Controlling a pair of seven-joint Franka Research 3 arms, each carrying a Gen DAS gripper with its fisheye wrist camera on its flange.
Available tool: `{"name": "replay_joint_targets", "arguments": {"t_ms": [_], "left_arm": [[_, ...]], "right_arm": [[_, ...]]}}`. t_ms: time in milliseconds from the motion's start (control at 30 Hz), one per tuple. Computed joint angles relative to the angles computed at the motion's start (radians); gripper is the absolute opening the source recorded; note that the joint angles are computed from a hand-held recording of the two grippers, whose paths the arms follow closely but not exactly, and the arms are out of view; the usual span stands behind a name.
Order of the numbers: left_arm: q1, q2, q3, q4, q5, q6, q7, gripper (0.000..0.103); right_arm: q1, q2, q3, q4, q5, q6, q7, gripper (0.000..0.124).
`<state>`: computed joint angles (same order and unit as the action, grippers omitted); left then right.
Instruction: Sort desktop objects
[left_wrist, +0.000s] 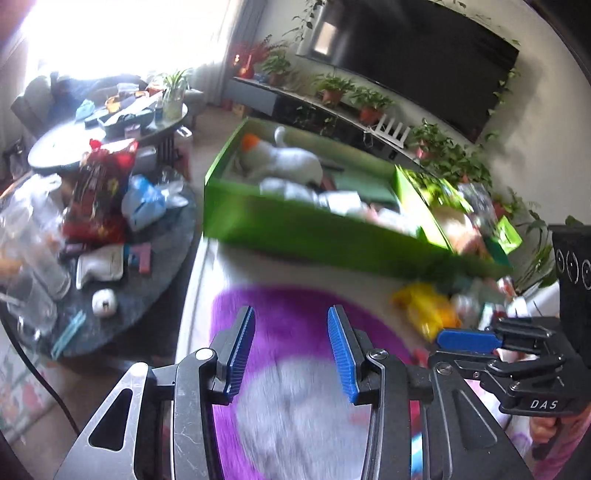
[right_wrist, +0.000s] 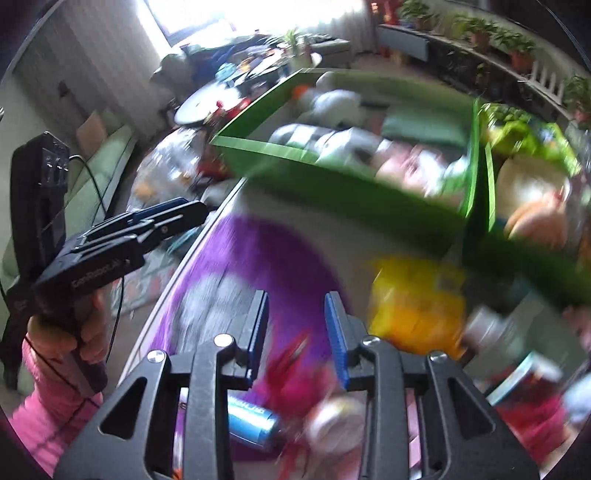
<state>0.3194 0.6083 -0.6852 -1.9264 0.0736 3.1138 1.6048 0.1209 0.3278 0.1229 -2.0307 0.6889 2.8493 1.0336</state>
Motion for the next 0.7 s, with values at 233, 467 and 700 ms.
{"name": "replay_joint_targets", "arguments": {"t_ms": [233, 467, 700], "left_arm": [[0.074, -0.094, -0.070, -0.182, 0.074, 0.092, -0.027, 0.041], [0.120, -0.213, -0.097, -0.327, 0.169, 0.177, -0.113, 0.042], [0.230, -0.271, -0.185, -0.443, 0.244, 0.189, -0.234, 0.042]], "right_arm": [[-0.003, -0.127, 0.041, -0.178, 0.180, 0.010, -0.147, 0.033], [0.053, -0.218, 0.017, -0.299, 0.346, 0.051, -0.278, 0.033], [0.104, -0.216, 0.002, -0.332, 0.449, 0.087, -0.375, 0.033]]}}
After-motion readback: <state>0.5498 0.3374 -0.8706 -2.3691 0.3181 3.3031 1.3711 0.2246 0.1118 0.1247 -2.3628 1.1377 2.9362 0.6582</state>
